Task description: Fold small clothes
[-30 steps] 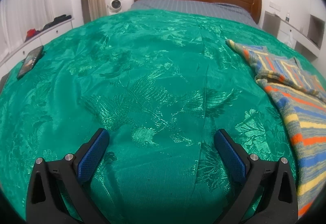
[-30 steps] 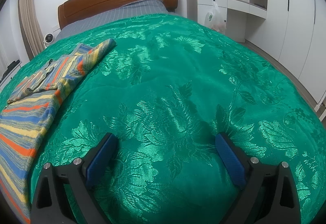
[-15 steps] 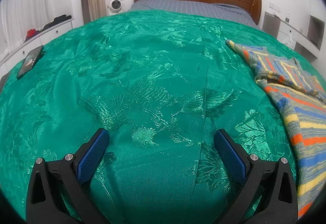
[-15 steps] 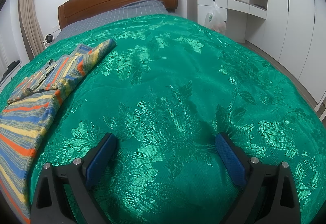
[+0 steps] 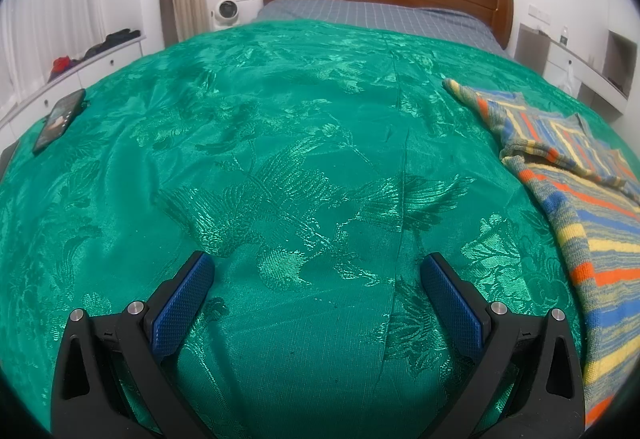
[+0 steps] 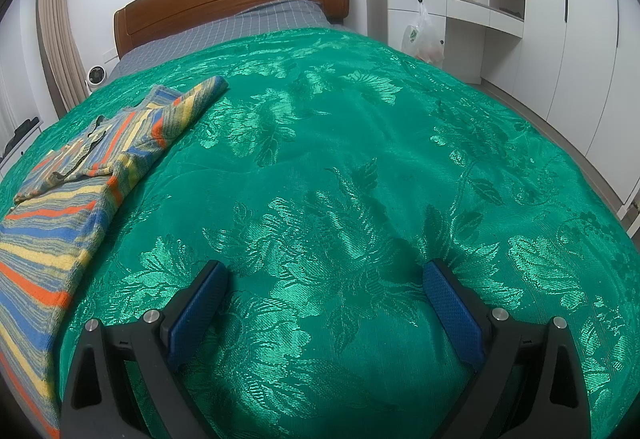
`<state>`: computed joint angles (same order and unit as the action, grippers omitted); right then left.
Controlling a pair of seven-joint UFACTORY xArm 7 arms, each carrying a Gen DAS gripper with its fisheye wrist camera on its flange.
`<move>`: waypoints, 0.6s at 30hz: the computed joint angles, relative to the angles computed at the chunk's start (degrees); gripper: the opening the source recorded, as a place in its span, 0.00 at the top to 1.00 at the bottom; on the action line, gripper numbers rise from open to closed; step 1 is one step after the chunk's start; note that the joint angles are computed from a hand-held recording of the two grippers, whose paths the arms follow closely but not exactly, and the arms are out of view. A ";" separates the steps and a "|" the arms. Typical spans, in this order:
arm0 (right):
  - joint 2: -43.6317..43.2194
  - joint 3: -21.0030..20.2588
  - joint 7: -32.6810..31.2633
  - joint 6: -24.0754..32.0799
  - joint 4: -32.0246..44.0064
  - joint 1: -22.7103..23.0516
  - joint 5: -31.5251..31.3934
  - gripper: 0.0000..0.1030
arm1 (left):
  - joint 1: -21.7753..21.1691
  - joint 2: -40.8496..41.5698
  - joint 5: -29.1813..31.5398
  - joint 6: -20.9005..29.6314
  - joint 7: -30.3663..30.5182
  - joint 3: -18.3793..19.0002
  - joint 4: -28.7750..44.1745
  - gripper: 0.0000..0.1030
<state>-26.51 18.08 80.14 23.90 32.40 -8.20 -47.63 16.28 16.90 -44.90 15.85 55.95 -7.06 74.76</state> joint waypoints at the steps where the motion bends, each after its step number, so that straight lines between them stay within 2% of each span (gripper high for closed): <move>1: 0.00 -0.02 0.01 0.01 0.00 0.02 -0.01 0.05 | 0.02 0.00 -0.03 0.00 0.03 -0.03 -0.01 0.00; 18: 0.04 -0.24 -0.20 0.33 0.06 0.34 0.09 0.05 | -0.05 -0.10 0.38 -0.25 -0.34 -0.03 -0.14 0.00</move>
